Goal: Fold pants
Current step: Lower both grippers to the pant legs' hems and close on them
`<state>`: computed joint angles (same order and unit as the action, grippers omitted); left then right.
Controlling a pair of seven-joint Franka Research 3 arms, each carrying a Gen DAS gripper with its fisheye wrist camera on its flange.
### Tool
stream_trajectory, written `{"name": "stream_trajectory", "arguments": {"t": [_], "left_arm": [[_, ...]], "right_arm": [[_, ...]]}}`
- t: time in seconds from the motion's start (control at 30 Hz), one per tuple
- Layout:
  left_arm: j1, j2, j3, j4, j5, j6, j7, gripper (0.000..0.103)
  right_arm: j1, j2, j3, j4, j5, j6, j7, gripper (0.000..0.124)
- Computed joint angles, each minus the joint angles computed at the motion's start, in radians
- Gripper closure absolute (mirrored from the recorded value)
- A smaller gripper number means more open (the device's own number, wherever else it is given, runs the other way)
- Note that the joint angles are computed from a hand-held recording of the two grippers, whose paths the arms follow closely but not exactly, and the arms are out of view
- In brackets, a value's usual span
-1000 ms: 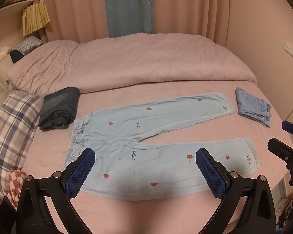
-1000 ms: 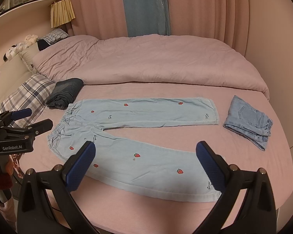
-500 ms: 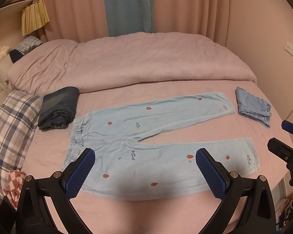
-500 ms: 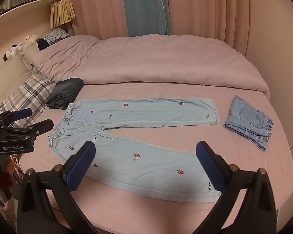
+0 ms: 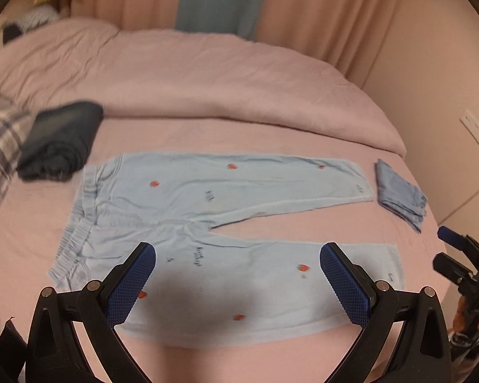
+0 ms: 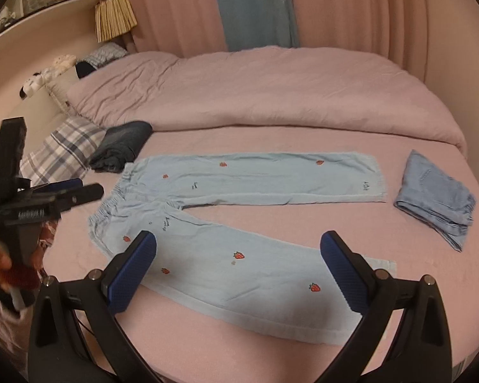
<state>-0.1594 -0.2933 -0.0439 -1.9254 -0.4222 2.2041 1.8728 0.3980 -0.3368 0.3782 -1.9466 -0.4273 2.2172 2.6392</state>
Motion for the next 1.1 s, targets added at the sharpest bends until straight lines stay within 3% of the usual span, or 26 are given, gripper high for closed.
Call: {"name": "stream_trajectory", "arguments": {"t": [0.2,0.33,0.43,0.53,0.7,0.83,0.93,1.0,1.1], "left_arm": [[0.032,0.075,0.01,0.02,-0.001,0.066,0.083,0.0],[0.06,0.153,-0.001,0.09,0.04,0.056,0.134,0.0],[0.082,0.216,-0.015,0.145,0.053,0.087,0.215,0.0],[0.105,0.318,-0.038,0.243,0.098,0.092,0.289,0.0],[0.129,0.516,-0.084,0.442,0.274,0.073,0.225,0.0],[0.141,0.674,-0.119,0.626,0.328,-0.026,0.217,0.002],[0.128,0.762,-0.127,0.729,0.397,-0.062,0.219,0.011],[0.131,0.849,-0.138,0.856,0.403,-0.138,0.228,0.018],[0.112,0.96,-0.137,1.022,0.441,-0.232,0.263,0.02]], "right_arm": [[-0.014,0.039,-0.049,-0.032,0.01,0.058,-0.048,0.021],[-0.028,0.073,-0.081,-0.038,0.011,0.092,-0.089,0.021],[-0.03,0.12,-0.105,-0.021,0.01,0.112,-0.166,0.021],[-0.027,0.201,-0.126,0.045,-0.019,0.076,-0.256,0.022],[-0.005,0.352,-0.2,0.173,0.016,0.082,-0.465,0.025],[0.014,0.517,-0.251,0.335,0.082,0.097,-0.611,0.027],[0.035,0.642,-0.285,0.471,0.114,0.07,-0.692,0.031],[0.046,0.716,-0.3,0.557,0.147,0.049,-0.75,0.034],[0.061,0.844,-0.317,0.722,0.189,0.0,-0.862,0.036]]}}
